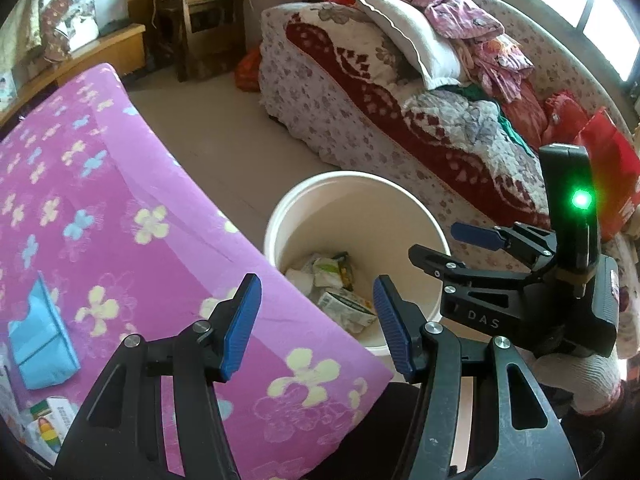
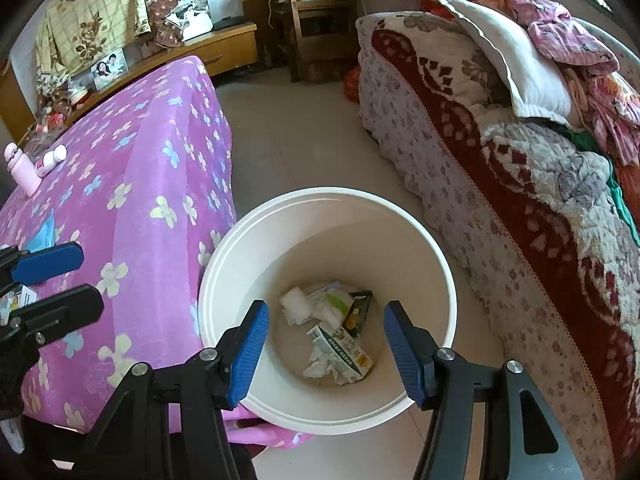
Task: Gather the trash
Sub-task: 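Move both tools back over the table toward the green towel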
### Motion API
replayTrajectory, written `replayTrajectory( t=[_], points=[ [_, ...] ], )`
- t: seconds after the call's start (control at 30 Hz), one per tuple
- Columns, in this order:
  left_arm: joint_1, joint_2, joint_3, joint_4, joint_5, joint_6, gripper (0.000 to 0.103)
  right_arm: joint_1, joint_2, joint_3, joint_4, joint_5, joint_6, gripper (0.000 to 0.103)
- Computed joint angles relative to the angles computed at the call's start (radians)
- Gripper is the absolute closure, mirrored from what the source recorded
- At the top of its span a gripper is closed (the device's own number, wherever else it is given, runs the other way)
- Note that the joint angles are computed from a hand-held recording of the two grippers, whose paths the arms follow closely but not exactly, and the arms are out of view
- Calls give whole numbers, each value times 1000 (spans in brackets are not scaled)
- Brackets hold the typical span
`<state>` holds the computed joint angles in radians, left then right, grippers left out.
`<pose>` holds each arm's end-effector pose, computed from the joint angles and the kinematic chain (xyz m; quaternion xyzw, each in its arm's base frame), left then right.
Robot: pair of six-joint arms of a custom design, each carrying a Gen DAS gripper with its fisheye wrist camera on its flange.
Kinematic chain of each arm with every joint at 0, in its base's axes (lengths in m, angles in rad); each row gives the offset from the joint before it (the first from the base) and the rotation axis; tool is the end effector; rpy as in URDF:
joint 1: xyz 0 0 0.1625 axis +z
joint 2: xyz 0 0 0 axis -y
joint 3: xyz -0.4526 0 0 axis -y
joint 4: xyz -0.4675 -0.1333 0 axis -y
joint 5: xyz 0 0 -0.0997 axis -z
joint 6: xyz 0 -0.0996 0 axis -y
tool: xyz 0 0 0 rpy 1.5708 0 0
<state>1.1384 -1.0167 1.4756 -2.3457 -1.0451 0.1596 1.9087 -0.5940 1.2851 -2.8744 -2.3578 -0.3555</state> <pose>-0.1599 -0.7839 0.2894 0.2391 0.9241 -0.1854 0.2336 0.3434 -0.7880 0.1176 0.1905 -0.8675 0.2752 0.3680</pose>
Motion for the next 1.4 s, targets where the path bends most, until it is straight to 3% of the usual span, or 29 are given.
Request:
replayTrajectory(
  t=[0.87,1.4],
  points=[
    [22,-175,146,-214,190,-37,46,88,88,-50,-15,110,-11,45],
    [98,-307,169,-166,230,-107,46,151,192,-152,78,179,-27,45]
  ],
)
